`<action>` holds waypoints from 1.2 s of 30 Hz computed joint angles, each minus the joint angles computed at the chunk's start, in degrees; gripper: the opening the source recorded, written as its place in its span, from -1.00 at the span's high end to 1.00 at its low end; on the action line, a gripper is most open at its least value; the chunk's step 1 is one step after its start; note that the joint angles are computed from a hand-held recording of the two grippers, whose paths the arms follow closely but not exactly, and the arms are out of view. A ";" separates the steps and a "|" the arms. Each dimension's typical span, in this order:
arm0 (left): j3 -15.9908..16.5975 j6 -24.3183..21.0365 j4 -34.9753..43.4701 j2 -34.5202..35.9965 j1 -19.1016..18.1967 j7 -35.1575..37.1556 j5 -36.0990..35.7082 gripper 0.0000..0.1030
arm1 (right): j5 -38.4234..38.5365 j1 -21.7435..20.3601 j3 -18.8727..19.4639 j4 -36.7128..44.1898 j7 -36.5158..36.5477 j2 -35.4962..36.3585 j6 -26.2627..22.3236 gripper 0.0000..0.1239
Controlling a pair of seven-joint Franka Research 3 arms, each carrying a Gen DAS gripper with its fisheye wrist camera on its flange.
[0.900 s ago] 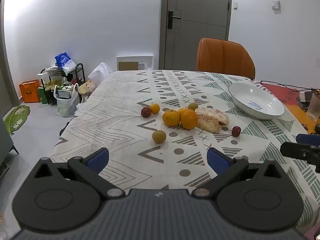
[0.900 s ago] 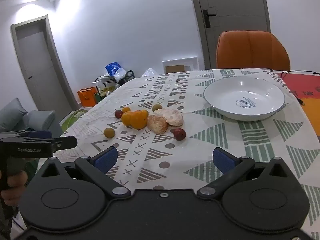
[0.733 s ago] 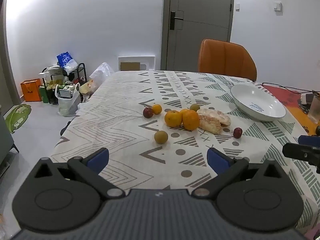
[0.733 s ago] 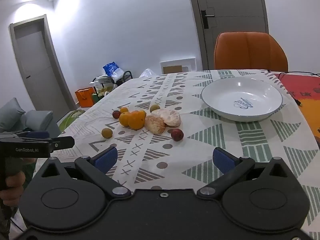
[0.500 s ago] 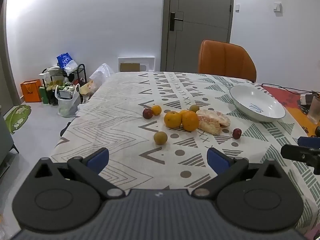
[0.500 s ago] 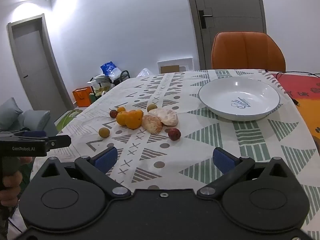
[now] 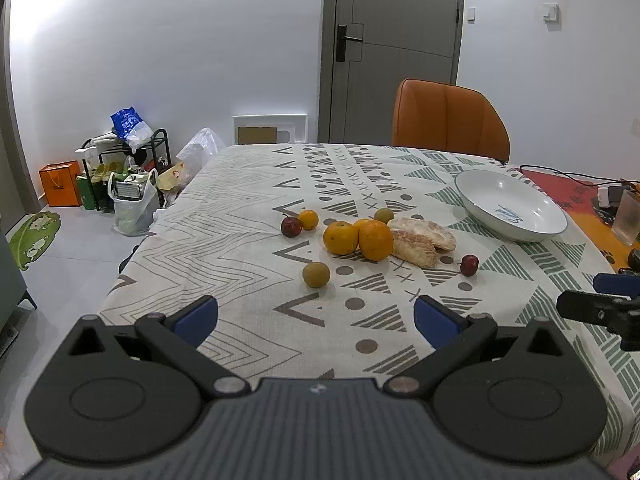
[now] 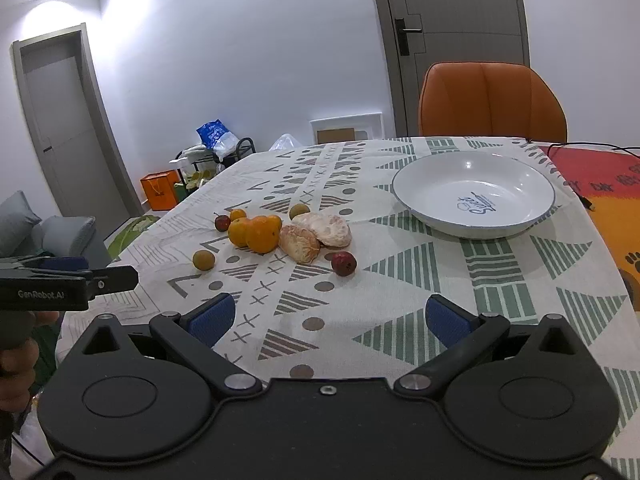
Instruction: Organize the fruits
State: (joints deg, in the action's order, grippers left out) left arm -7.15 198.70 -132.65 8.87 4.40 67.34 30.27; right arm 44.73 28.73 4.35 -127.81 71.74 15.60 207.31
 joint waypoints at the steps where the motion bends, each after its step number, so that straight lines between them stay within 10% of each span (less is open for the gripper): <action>1: -0.13 -0.07 0.03 -0.02 0.17 -0.18 0.23 -1.00 | -0.30 -0.18 0.11 -0.14 0.29 -0.05 0.01 -0.66; 36: -0.18 0.26 -0.23 -0.83 0.68 -1.20 1.20 -1.00 | 0.26 -0.02 -0.02 -0.38 -0.15 -0.48 0.24 -0.66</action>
